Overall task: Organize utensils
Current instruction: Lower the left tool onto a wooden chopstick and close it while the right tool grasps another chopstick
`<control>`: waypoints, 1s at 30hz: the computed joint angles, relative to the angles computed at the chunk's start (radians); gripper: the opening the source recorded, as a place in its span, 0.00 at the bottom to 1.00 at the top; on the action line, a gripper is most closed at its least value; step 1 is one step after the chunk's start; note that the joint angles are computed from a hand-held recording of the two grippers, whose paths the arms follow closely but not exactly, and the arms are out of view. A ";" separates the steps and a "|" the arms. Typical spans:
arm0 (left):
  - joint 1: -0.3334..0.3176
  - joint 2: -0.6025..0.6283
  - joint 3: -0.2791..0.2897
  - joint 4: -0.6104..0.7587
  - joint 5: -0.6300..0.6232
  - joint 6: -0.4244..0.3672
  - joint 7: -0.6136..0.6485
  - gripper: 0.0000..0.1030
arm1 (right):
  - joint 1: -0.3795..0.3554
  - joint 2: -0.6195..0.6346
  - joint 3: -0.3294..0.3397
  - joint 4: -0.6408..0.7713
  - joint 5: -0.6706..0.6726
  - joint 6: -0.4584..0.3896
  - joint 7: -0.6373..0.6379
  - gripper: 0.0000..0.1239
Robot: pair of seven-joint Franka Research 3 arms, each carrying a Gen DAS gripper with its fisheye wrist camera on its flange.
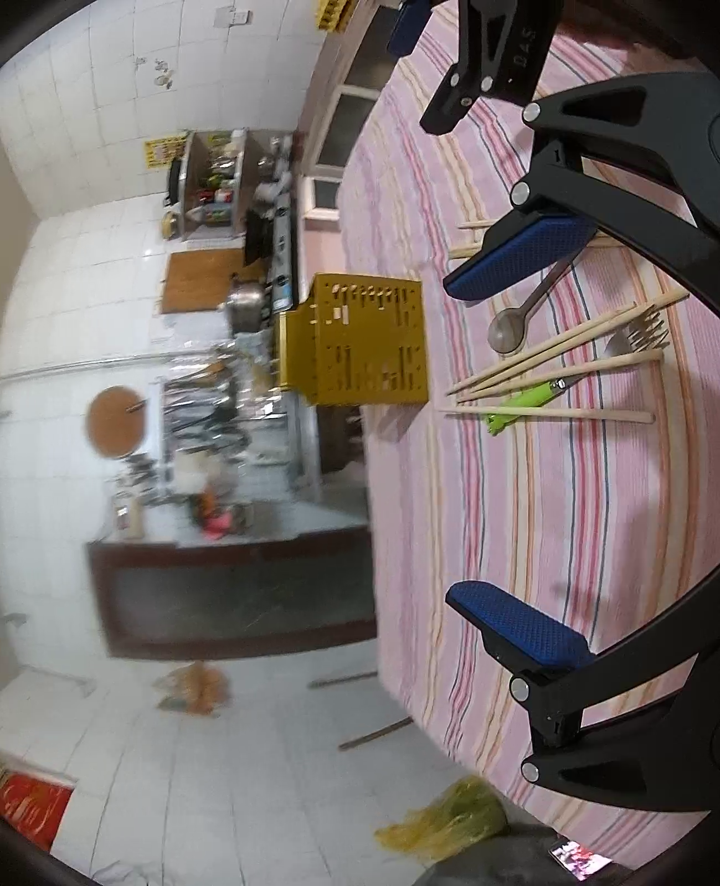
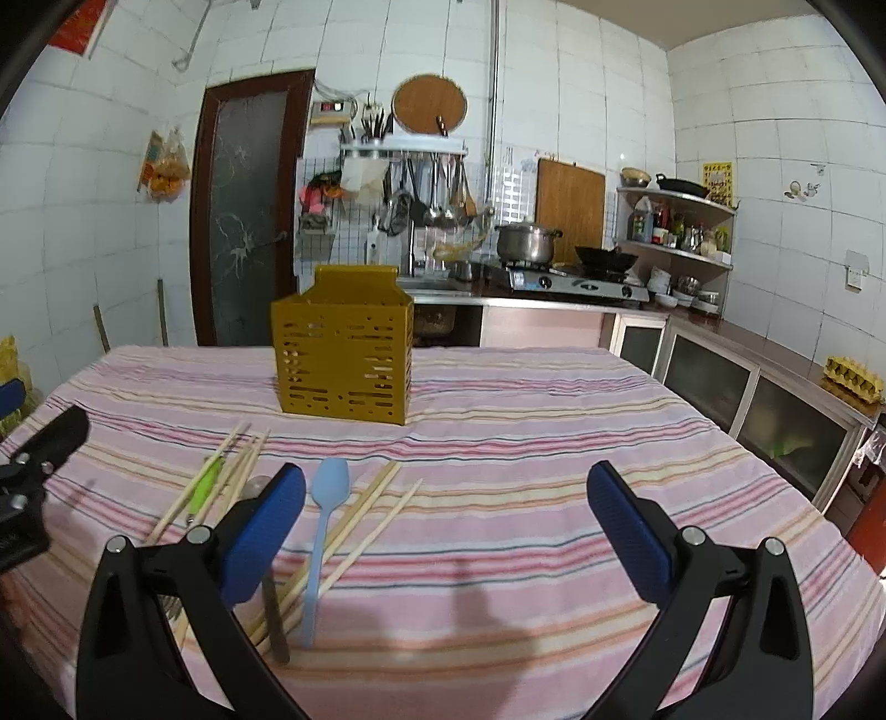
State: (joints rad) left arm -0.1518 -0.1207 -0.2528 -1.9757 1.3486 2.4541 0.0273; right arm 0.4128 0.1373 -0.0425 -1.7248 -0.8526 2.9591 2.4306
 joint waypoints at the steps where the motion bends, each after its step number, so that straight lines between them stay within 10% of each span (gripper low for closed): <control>1: 0.001 0.009 0.009 0.014 -0.047 0.010 0.055 0.95 | -0.002 0.015 0.009 0.021 0.027 -0.023 -0.032 0.80; 12: 0.030 0.165 0.080 0.175 -0.353 0.065 0.345 0.95 | 0.032 0.226 0.035 0.318 0.358 -0.330 -0.362 0.80; 17: 0.023 0.265 0.105 0.282 -0.497 0.047 0.497 0.95 | 0.067 0.350 -0.005 0.497 0.460 -0.551 -0.389 0.80; 30: -0.001 0.464 0.145 0.511 -0.777 -0.049 0.747 0.81 | 0.090 0.581 -0.040 0.868 0.605 -0.815 -0.369 0.72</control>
